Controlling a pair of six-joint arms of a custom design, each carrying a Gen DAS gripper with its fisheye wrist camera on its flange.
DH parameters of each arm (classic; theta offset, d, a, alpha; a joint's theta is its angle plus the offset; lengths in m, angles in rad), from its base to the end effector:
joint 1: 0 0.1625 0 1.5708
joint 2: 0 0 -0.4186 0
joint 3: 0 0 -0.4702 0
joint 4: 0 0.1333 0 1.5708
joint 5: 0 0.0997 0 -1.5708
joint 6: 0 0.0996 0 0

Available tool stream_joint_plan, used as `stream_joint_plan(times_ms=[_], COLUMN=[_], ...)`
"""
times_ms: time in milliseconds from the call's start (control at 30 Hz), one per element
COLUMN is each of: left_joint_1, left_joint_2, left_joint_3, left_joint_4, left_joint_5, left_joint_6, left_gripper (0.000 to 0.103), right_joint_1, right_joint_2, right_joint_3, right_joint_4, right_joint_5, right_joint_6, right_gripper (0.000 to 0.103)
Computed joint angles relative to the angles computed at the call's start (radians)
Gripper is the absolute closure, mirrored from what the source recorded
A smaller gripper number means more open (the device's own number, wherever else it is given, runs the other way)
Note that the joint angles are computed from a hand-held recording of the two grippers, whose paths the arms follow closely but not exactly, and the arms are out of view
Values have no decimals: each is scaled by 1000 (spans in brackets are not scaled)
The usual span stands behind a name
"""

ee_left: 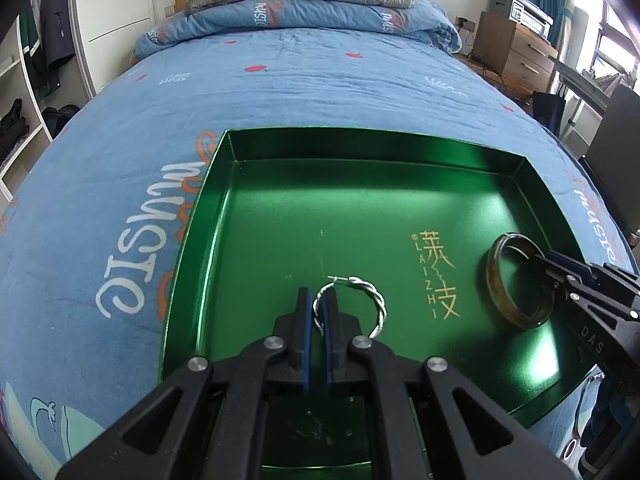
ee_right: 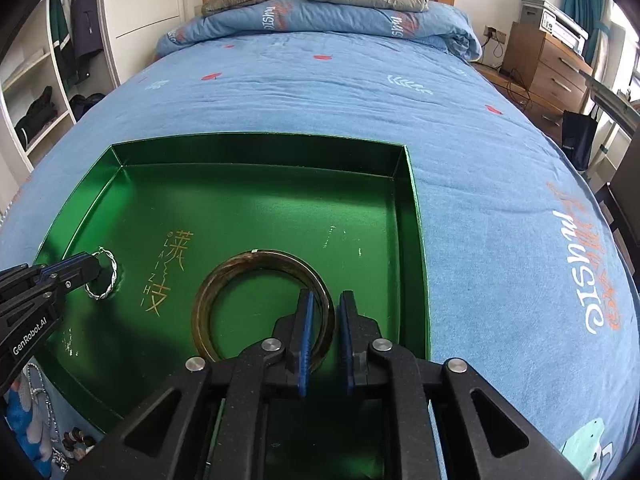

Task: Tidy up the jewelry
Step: 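Lower both held pieces into the green tray and open both tools, then grasp the large twisted silver bangle with the right tool while the left tool moves toward the watch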

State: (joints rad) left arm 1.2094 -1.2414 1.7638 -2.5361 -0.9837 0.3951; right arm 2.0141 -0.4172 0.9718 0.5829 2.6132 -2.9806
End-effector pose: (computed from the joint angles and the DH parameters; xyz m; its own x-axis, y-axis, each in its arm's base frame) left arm -0.0601 -0.6920 0.2918 -0.6733 0.3920 -0.6269 0.6269 0.7522 -0.2029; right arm 0.3485 -0.6238 -0.0029 -0.6654 0.2413 0.7064 -0.2863 0.7914 -0.5401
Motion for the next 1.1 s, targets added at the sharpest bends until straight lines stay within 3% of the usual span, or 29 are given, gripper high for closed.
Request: stream_joint_plan(times_ms=[33, 67, 200, 400, 633, 967, 1000, 1033, 1100], left_joint_1=[2, 4, -8, -49, -73, -49, -38, -29, -18], left_joint_2=[-2, -6, -54, -204, -407, -658, -669, -681, -713], left_joint_3=[-4, -8, 7, 67, 110, 229, 234, 244, 274], left_joint_4=[11, 27, 31, 25, 147, 273, 288, 294, 277], left_joint_5=[-9, -19, -37, -69, -61, -123, -139, -151, -168], left_joint_6=[-4, -12, -8, 40, 47, 86, 85, 83, 90], left_gripper=[97, 97, 97, 97, 96, 95, 89, 77, 65], right_joint_1=[-1, 0, 34, 141, 273, 386, 391, 396, 402], right_joint_2=[-5, -15, -71, -186, -288, -298, -293, -288, -278], right_joint_3=[4, 15, 86, 225, 358, 448, 453, 455, 460], right_joint_4=[3, -2, -76, -236, -344, -305, -300, -296, -289], right_joint_5=[-9, -18, -21, -11, 22, 32, 26, 22, 15], right_joint_6=[6, 9, -10, -95, -127, 11, 27, 39, 68], right_gripper=[71, 66, 65, 64, 64, 64, 64, 64, 64])
